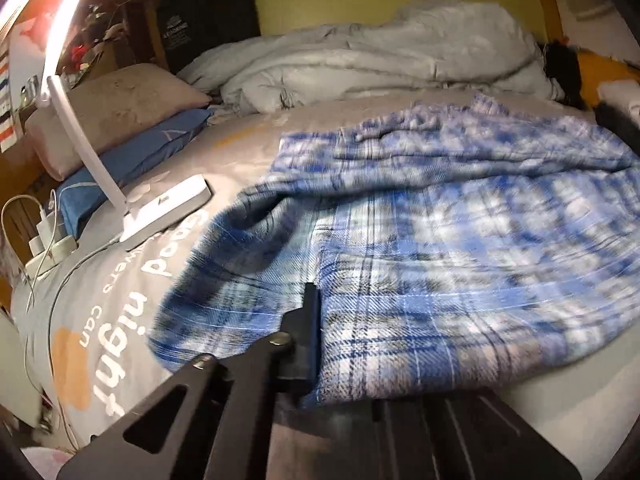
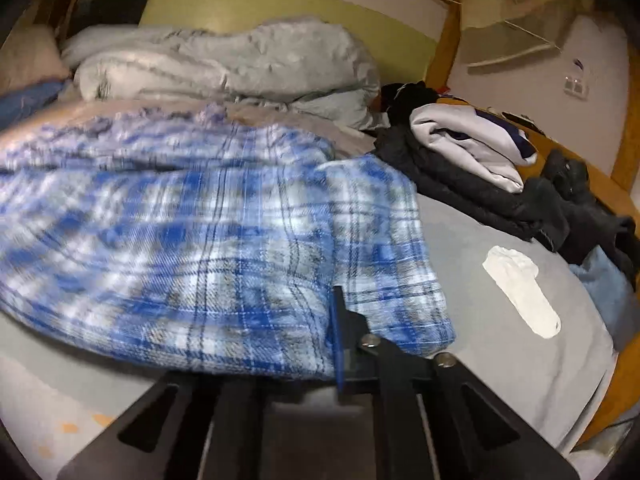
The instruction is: Fold large clothes
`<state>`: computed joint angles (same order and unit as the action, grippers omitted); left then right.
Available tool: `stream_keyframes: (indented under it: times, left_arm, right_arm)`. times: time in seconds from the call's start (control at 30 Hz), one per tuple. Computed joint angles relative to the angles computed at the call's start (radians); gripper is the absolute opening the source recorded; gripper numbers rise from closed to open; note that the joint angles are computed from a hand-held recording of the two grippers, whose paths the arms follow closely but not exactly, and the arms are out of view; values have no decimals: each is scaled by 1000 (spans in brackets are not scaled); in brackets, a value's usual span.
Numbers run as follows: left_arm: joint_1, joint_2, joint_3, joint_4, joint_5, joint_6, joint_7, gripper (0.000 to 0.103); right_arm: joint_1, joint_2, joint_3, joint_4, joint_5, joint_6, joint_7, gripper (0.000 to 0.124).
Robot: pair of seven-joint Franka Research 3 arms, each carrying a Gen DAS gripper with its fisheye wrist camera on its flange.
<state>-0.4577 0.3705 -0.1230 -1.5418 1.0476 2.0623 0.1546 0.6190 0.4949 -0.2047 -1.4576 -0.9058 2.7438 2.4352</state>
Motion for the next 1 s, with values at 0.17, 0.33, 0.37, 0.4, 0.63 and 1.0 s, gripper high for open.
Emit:
stream_keyframes:
  times: [0.17, 0.33, 0.37, 0.4, 0.63, 1.0]
  left_arm:
    - [-20, -80, -10, -67, 100, -2, -81, 2]
    - [-25, -156, -58, -122, 125, -34, -94, 2]
    - [-24, -161, -69, -123, 107, -50, -78, 2]
    - [-26, -168, -80, -135, 88, -63, -67, 2]
    - [-7, -174, -99, -115, 28, -89, -31, 3]
    - [-28, 150, 13, 451, -60, -291, 501, 5]
  right_arm:
    - [38, -132, -55, -128, -192, 89, 230, 4]
    - [27, -320, -42, -289, -397, 133, 408, 4]
    - [18, -352, -27, -316, -399, 128, 389, 4]
    - [7, -392, -3, -354, -346, 113, 315, 4]
    - [-64, -471, 103, -464, -200, 52, 113, 4]
    - [-157, -157, 203, 18, 33, -28, -252, 4]
